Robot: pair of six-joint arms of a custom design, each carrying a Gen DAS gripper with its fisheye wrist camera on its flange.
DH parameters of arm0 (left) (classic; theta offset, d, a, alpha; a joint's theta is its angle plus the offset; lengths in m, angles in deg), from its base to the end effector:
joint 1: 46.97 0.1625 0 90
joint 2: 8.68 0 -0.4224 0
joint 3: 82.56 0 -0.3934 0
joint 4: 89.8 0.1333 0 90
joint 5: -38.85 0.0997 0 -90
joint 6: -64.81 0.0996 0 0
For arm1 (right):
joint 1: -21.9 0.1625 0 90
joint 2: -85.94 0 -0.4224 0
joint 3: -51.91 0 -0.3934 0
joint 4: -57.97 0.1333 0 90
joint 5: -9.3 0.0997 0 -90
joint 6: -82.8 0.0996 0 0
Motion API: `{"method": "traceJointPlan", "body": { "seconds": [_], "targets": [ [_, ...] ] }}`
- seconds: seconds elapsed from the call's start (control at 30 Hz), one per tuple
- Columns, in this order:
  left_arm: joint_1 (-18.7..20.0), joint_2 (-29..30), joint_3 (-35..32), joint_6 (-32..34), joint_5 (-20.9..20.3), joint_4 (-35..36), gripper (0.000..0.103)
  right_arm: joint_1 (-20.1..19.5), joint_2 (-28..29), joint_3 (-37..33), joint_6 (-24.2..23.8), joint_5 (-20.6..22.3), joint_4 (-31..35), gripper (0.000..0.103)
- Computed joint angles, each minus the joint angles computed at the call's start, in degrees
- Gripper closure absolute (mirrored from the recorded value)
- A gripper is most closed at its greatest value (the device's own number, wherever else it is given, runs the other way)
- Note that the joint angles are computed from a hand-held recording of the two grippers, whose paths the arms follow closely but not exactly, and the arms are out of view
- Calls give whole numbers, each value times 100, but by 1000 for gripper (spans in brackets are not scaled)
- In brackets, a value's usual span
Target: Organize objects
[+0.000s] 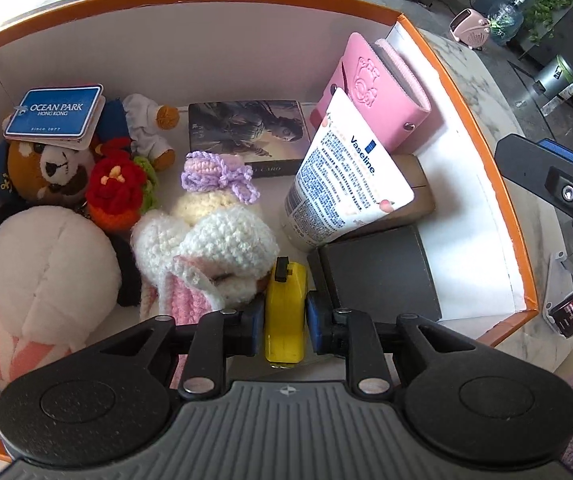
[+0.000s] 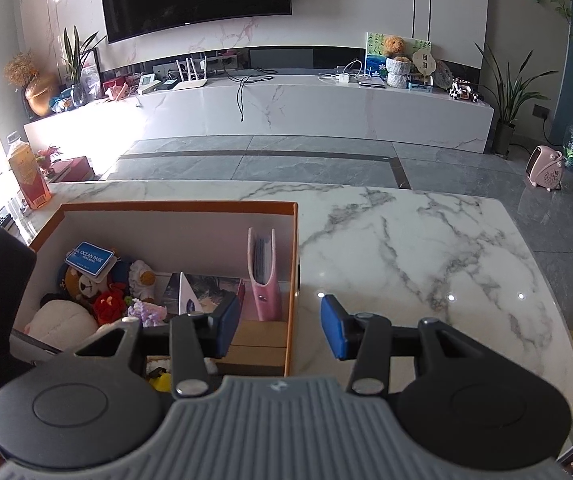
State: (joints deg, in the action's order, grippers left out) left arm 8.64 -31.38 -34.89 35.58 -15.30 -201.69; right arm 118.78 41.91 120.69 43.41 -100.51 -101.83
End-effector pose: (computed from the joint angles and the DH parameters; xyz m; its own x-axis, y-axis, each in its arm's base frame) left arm -0.3172 -0.8027 0.0735 -0.8436 0.0198 -0.5366 0.1742 0.9553 -0.2387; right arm 0.1944 -0.7800 0.2957 -0.6904 -0.3482 0.6342 -0.6764 0.6217 -0.3950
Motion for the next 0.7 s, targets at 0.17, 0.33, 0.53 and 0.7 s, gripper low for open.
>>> {"method": "traceJointPlan", "body": {
  "seconds": [0.17,0.33,0.53,0.7],
  "targets": [
    [-116,-368,579,-99,272,-266,70,58,-185,275,-101,0,-126,55],
    [-316,-779,1164,33,604,-627,56,124,-413,575,-100,-6,-247,54],
    [-632,-1123,1697,200,1114,-914,55,222,-784,1055,-132,99,-425,50],
    [-960,-1235,2181,694,1739,-1940,55,292,-1138,1506,-244,196,-536,47]
  ]
}}
